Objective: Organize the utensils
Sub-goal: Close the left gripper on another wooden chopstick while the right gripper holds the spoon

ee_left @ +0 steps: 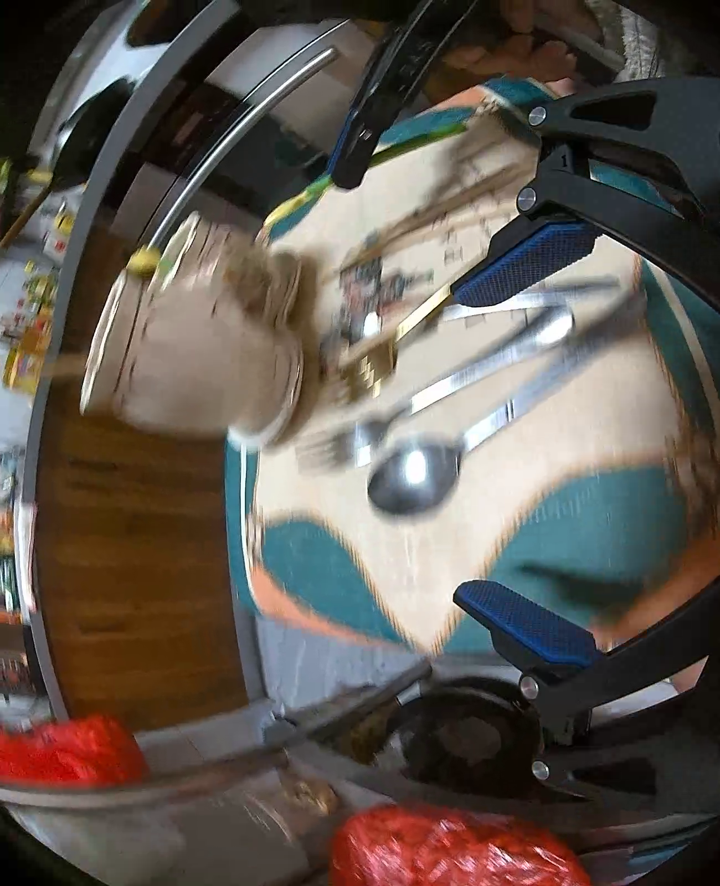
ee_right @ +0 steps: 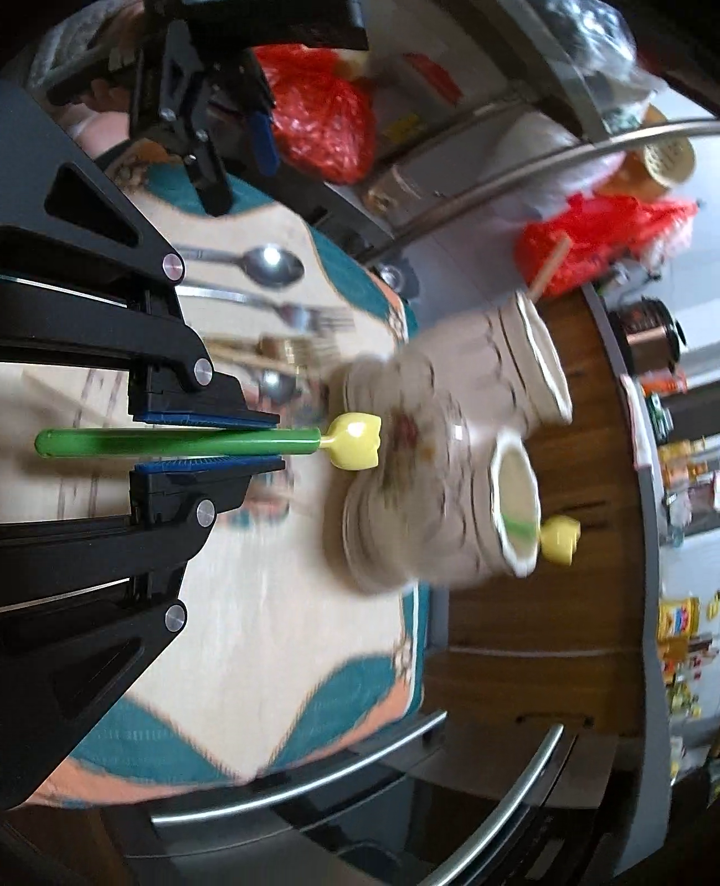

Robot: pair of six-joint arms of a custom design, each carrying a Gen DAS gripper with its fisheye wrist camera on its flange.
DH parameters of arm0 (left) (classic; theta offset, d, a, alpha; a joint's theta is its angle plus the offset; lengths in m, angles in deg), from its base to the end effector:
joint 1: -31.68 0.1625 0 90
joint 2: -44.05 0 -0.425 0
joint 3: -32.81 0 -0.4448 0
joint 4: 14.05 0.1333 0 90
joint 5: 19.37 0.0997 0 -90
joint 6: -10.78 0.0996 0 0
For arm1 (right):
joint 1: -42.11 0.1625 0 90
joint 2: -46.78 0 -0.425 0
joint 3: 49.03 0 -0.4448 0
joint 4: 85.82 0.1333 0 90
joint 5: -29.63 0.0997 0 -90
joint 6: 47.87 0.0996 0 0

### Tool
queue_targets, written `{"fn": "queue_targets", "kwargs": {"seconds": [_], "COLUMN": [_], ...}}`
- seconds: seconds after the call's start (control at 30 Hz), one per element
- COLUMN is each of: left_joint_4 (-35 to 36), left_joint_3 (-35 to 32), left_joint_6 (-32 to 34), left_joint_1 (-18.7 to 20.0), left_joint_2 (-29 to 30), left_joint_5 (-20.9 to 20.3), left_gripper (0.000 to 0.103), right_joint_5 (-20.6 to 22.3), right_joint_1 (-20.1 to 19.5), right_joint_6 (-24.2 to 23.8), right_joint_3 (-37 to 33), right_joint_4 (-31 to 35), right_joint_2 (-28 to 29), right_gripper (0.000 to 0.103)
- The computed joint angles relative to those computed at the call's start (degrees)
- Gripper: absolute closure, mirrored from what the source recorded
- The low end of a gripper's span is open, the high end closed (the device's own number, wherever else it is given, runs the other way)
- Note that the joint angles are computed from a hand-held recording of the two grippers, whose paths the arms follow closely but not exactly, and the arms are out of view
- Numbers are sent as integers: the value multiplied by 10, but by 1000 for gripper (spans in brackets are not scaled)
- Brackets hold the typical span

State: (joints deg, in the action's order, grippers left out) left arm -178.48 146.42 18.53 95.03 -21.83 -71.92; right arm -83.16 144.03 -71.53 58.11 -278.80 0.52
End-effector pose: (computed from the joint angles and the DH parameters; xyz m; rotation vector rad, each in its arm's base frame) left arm -0.0947 -0.6209 0.1954 0.5429 2.4286 -0.7187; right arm 0.2261 -0.6123 0.0797 0.5864 -2.4700 0.9168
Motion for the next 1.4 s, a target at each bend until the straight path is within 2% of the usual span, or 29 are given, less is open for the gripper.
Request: {"fn": "queue_targets", "kwargs": {"seconds": [0.17,0.3,0.4,0.5,0.63,0.73,0.83,1.07,1.2,1.4], "left_joint_4": [46,108,118,111,111,126,113,160,163,131], "left_joint_3": [-24,-53,-58,-67,-84,-99,-95,-106,-111,-145], "left_joint_6": [-12,-54,-67,-48,-37,-39,-30,-61,-71,-54], "left_joint_1": [-16,-13,-13,-22,-32,-37,-44,-44,-43,-52], "left_joint_2": [37,57,65,83,107,120,125,134,142,189], "left_joint_5": [3,-21,-31,-29,-29,-38,-49,-86,-83,-31], "left_gripper": [6,15,20,25,35,50,53,82,82,82], "right_joint_5": [9,18,22,28,36,39,40,49,52,54], "right_joint_1": [-14,-22,-26,-34,-42,-45,-46,-55,-57,-58], "right_joint_6": [1,-14,-22,-22,-15,-17,-17,-18,-17,-18], "right_joint_3": [15,29,36,42,47,51,53,61,65,65], "right_joint_4": [-9,-26,-33,-37,-36,-38,-40,-42,-43,-48], "right_joint_2": [-18,-29,-35,-42,-49,-54,-55,-62,-64,-63], "right_gripper": [92,92,92,92,92,92,92,92,92,92]}}
